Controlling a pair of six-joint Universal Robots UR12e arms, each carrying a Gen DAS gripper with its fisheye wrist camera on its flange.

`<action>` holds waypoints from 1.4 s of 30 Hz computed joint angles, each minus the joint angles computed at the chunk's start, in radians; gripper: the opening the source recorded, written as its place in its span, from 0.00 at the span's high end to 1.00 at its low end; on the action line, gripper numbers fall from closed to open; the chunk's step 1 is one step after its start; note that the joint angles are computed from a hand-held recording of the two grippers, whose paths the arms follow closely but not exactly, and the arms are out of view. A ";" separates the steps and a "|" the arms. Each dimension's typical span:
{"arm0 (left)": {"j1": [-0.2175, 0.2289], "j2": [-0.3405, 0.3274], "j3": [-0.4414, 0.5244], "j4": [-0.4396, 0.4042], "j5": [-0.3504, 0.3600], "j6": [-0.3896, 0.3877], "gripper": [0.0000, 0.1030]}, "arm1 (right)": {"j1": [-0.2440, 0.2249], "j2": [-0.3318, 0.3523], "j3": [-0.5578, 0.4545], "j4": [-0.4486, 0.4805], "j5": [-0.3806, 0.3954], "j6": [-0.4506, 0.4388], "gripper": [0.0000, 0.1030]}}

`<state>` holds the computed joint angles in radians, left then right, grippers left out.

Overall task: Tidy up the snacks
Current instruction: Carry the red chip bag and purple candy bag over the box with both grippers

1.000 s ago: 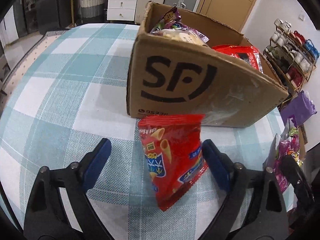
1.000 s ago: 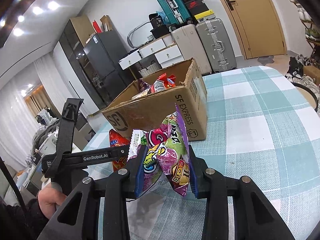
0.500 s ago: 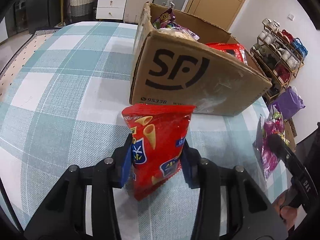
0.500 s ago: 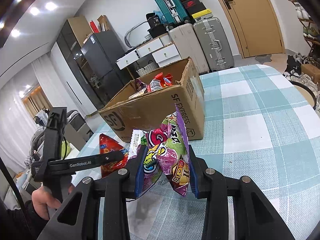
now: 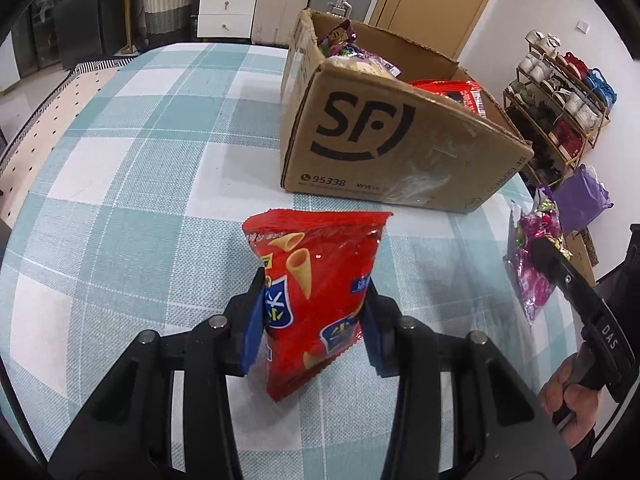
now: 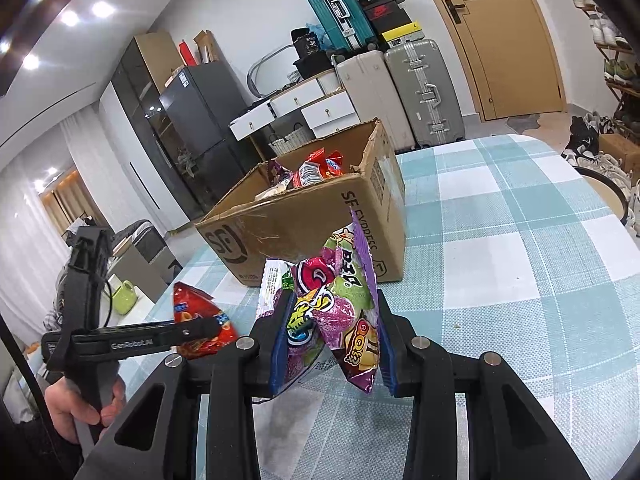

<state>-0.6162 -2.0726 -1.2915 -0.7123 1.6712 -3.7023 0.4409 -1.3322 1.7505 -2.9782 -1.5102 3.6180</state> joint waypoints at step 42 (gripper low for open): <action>-0.045 0.081 0.249 -0.043 0.142 0.261 0.62 | 0.020 -0.072 -0.297 0.094 0.077 -0.141 0.64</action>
<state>-0.6612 -1.9914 -1.0428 -0.7549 1.8129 -3.4411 0.4607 -1.4039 1.4537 -2.8844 -1.4330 3.4766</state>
